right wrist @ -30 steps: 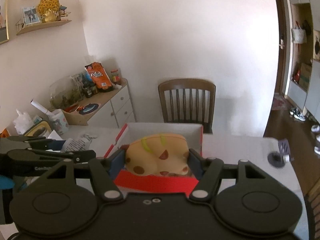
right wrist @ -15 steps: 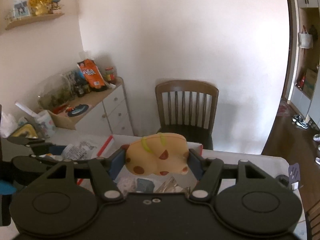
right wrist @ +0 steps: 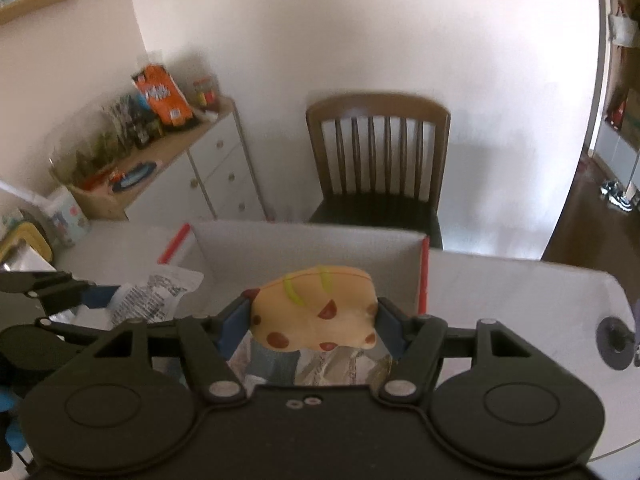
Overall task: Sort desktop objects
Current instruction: 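Carry the white sachet and plush toy up and over the red box, then lower both items into the box and open both grippers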
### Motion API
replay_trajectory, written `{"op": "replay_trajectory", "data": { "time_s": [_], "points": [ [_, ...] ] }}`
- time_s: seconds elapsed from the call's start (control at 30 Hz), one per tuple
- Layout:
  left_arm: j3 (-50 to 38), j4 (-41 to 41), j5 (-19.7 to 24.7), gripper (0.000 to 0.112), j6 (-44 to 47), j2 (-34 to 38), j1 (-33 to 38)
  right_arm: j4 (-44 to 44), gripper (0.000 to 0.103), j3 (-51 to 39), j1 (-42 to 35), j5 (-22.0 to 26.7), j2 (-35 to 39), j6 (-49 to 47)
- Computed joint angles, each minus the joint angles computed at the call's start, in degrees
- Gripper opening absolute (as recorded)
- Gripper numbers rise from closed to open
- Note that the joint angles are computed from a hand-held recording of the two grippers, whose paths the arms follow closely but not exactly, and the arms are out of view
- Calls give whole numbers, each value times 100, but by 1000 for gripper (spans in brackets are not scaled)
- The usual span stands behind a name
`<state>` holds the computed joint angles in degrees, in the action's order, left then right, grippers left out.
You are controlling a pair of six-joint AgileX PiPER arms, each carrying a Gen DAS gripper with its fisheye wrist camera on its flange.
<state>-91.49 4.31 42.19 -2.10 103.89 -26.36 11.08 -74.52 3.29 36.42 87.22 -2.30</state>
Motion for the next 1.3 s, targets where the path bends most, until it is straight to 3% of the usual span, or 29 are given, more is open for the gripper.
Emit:
{"op": "replay_trajectory", "data": {
  "time_s": [0.47, 0.9, 1.3],
  "points": [
    [-37, 95, 98, 60, 37, 427, -28, 301, 67, 350, 16, -35, 494, -518],
    [-141, 199, 218, 61, -136, 630, -55, -125, 69, 381, 174, -221, 632, -279],
    [43, 122, 125, 63, -108, 320, -67, -183, 71, 379, 121, -145, 466, -101]
  ]
}}
